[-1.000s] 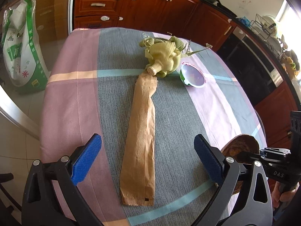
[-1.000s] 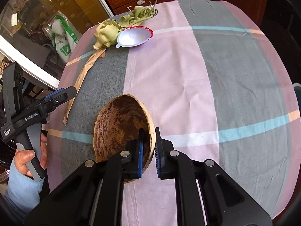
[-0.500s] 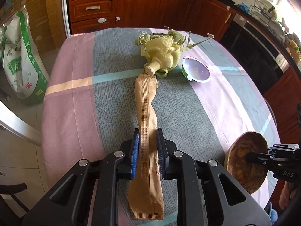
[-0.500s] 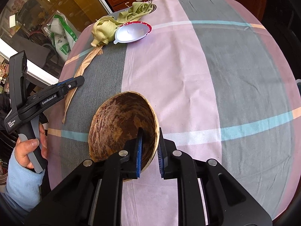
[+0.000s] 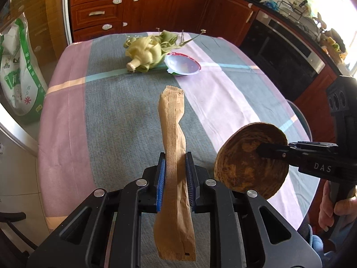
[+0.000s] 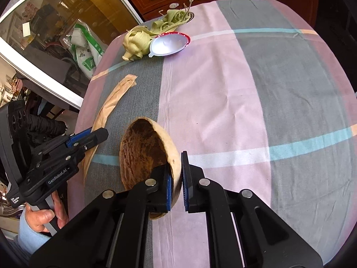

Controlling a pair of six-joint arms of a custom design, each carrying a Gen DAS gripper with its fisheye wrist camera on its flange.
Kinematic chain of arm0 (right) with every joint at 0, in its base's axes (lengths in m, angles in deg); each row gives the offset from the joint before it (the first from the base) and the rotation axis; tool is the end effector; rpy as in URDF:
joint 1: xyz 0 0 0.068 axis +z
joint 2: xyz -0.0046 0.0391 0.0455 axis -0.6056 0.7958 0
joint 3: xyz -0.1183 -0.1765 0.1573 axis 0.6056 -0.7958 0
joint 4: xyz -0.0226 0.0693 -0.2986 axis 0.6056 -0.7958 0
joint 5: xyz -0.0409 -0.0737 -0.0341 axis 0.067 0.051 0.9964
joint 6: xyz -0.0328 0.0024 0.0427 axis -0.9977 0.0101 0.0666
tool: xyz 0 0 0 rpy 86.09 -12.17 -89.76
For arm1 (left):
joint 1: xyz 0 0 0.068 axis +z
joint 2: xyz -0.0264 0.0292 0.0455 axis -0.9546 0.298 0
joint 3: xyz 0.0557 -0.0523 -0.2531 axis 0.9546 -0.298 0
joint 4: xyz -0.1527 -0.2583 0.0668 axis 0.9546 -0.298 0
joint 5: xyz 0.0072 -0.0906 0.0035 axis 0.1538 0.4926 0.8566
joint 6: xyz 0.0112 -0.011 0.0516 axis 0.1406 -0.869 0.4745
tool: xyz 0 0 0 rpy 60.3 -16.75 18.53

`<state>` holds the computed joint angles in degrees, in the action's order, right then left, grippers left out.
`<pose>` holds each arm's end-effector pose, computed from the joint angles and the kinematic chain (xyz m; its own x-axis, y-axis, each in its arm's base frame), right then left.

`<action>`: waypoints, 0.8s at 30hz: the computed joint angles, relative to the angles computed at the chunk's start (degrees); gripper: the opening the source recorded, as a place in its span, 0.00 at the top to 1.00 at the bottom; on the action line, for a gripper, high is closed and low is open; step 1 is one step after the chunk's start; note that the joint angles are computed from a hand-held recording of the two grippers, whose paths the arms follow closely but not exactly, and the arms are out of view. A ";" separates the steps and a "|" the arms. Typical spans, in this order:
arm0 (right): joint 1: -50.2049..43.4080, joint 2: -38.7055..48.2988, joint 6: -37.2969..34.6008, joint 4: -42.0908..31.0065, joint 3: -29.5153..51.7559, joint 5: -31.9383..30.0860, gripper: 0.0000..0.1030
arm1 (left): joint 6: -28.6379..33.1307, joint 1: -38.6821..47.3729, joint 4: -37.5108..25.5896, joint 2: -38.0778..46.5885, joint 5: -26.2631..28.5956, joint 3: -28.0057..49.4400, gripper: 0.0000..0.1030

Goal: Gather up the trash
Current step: 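Lift the wicker bowl and brown paper strip and carry them over the bin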

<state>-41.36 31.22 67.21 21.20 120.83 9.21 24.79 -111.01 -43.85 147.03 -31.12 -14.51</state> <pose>0.2579 -0.0014 0.2729 -0.9161 -0.1409 -0.3753 -0.2914 0.8770 0.3821 0.2140 -0.1628 0.2820 -0.8497 -0.0114 -0.5271 0.1123 0.9729 -0.2020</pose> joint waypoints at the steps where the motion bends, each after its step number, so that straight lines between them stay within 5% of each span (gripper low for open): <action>1: -1.59 0.18 -0.72 -0.55 0.59 -0.69 0.93 | -0.20 -0.68 -0.11 0.25 -0.10 0.66 0.83; 14: -24.52 3.25 -13.48 -9.83 8.39 -9.72 0.93 | -1.70 -12.84 -1.33 14.09 -5.20 17.31 0.83; 24: -41.81 13.80 -23.81 -16.91 19.13 -16.14 0.93 | 1.90 -19.77 -4.16 32.26 -4.76 39.46 0.83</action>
